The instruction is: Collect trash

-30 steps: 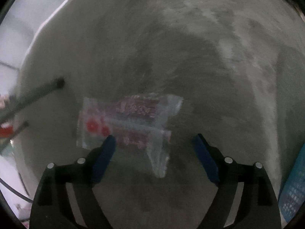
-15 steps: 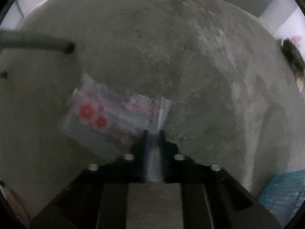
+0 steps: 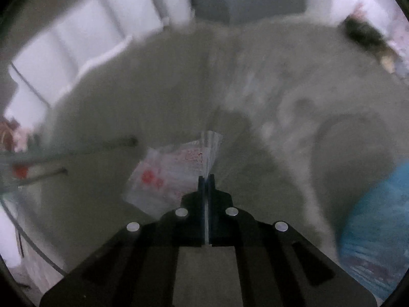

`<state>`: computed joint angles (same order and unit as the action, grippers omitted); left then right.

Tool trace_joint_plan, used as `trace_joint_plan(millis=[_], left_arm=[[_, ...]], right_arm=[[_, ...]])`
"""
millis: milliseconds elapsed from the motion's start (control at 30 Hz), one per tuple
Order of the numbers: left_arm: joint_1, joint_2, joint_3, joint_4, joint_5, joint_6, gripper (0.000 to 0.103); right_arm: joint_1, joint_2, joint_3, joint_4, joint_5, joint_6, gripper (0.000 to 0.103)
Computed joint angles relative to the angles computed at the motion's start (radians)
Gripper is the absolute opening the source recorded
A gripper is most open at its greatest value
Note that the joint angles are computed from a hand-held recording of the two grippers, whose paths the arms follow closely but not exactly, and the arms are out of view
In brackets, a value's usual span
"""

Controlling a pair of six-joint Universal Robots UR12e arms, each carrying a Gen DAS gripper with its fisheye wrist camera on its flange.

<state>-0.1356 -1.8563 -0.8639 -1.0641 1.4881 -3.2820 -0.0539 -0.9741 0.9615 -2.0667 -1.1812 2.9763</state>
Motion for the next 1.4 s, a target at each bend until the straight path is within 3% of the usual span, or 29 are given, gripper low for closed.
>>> trace_joint_plan(millis=[100, 233, 333, 400, 467, 533, 600, 733, 867, 1133, 1233, 1333, 1400], left_arm=[[0.001, 0.030, -0.056, 0.067, -0.025, -0.024, 0.098], [0.004, 0.055, -0.099, 0.123, -0.056, -0.062, 0.098], [0.007, 0.072, -0.124, 0.155, -0.078, -0.086, 0.098], [0.007, 0.083, -0.138, 0.171, -0.081, -0.094, 0.098], [0.006, 0.097, -0.157, 0.191, -0.086, -0.101, 0.098], [0.008, 0.108, -0.175, 0.207, -0.093, -0.105, 0.098], [0.006, 0.119, -0.188, 0.204, -0.085, -0.111, 0.098], [0.010, 0.151, -0.231, 0.216, -0.057, -0.132, 0.098], [0.017, 0.187, -0.274, 0.221, -0.010, -0.133, 0.098], [0.038, 0.242, -0.368, 0.295, 0.043, -0.071, 0.098], [0.055, 0.254, -0.400, 0.325, 0.019, -0.029, 0.098], [0.073, 0.259, -0.419, 0.334, -0.022, 0.034, 0.098], [0.091, 0.260, -0.430, 0.346, -0.084, 0.081, 0.098]], right_arm=[[-0.052, -0.086, 0.073, -0.090, 0.024, 0.091, 0.000], [-0.123, -0.148, 0.106, -0.162, -0.056, 0.186, 0.000], [-0.151, -0.139, 0.069, -0.129, -0.199, 0.208, 0.000], [-0.163, -0.123, 0.032, -0.051, -0.252, 0.214, 0.001], [-0.170, -0.107, 0.002, -0.001, -0.303, 0.250, 0.010], [-0.181, -0.073, -0.057, 0.094, -0.294, 0.268, 0.030], [-0.186, -0.069, -0.066, 0.099, -0.308, 0.268, 0.050], [-0.181, -0.077, -0.082, 0.099, -0.363, 0.270, 0.059], [-0.192, -0.176, 0.014, -0.008, -0.282, 0.303, 0.064], [-0.219, -0.322, 0.094, -0.160, -0.032, 0.199, 0.065], [-0.209, -0.364, 0.118, -0.218, 0.108, 0.108, 0.066], [-0.190, -0.373, 0.117, -0.211, 0.249, -0.022, 0.067], [-0.167, -0.369, 0.108, -0.186, 0.284, -0.106, 0.067]])
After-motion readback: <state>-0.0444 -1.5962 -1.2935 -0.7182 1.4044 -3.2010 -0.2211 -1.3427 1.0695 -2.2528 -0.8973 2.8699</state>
